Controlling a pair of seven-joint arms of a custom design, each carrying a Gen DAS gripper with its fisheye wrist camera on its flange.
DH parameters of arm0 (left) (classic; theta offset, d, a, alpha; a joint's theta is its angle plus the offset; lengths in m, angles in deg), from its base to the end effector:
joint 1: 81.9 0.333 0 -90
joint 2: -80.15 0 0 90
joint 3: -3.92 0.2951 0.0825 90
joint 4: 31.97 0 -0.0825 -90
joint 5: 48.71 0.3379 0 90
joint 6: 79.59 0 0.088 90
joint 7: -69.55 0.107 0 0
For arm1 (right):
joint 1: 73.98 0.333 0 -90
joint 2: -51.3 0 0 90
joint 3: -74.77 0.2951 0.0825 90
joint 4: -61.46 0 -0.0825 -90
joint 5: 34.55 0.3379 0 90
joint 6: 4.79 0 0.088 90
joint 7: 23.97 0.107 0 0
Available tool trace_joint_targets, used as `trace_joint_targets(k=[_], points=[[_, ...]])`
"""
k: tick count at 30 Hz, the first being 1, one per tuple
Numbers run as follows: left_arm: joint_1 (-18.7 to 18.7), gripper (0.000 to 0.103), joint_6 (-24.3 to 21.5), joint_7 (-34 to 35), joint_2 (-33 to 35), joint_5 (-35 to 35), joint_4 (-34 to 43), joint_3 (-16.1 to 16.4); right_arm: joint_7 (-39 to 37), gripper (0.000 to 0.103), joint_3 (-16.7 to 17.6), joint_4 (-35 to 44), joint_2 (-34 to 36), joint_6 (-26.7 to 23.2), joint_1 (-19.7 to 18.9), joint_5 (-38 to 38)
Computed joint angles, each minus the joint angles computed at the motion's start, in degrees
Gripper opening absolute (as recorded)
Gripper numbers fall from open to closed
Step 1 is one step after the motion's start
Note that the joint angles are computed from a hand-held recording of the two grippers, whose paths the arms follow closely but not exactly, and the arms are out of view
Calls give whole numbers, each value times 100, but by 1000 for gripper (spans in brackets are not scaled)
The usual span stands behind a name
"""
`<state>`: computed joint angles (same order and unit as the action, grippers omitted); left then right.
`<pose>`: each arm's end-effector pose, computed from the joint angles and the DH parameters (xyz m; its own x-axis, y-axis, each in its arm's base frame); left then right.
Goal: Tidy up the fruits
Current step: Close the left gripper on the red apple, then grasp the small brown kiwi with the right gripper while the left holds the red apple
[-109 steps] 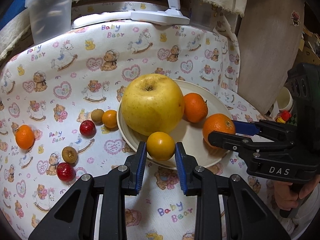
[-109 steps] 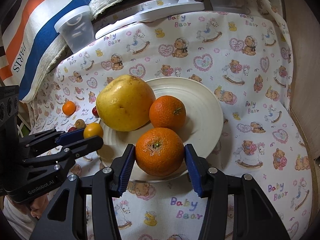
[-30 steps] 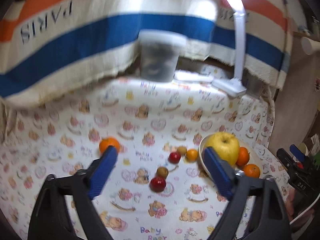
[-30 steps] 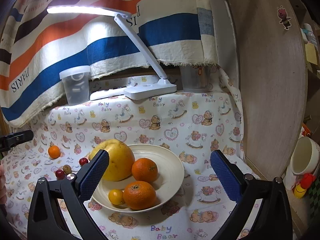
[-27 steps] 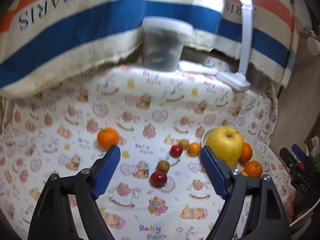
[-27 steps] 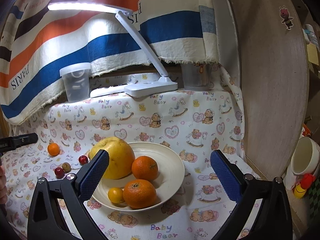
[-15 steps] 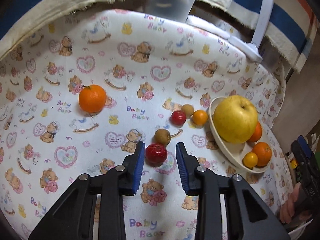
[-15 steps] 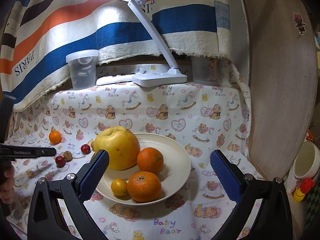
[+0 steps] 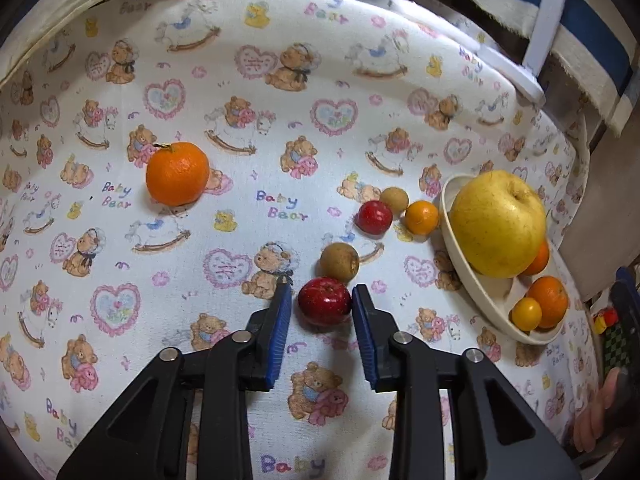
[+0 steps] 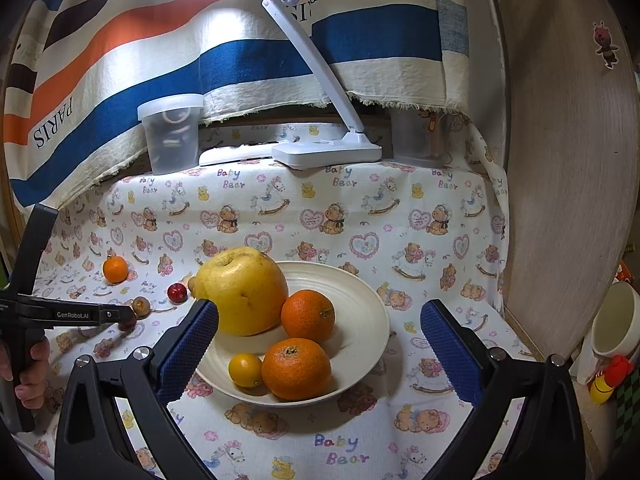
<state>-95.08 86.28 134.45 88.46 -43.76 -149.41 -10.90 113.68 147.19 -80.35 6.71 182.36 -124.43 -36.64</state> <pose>0.5146 -0.2724 0.4602 -0.1894 -0.9510 0.2445 -0.7994 0.0047 -0.6007 0.3999 0.2574 0.4837 -0.0682 -0.9977 -0.0009 -0.3520 0.0249 -0.9357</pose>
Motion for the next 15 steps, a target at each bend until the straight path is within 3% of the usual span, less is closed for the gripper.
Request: trace_joint_targets(k=[8, 10, 15], points=[[-17, 27, 393, -374, -324, 360, -249, 143, -21, 102, -16, -16, 89, 20, 5, -30], [35, 27, 500, -395, -467, 372, -350, 172, 56, 102, -32, -52, -196, -60, 105, 22], [90, 27, 479, -1225, -727, 1395, -401, 364, -369, 102, -100, 152, -12, -8, 496, -234]])
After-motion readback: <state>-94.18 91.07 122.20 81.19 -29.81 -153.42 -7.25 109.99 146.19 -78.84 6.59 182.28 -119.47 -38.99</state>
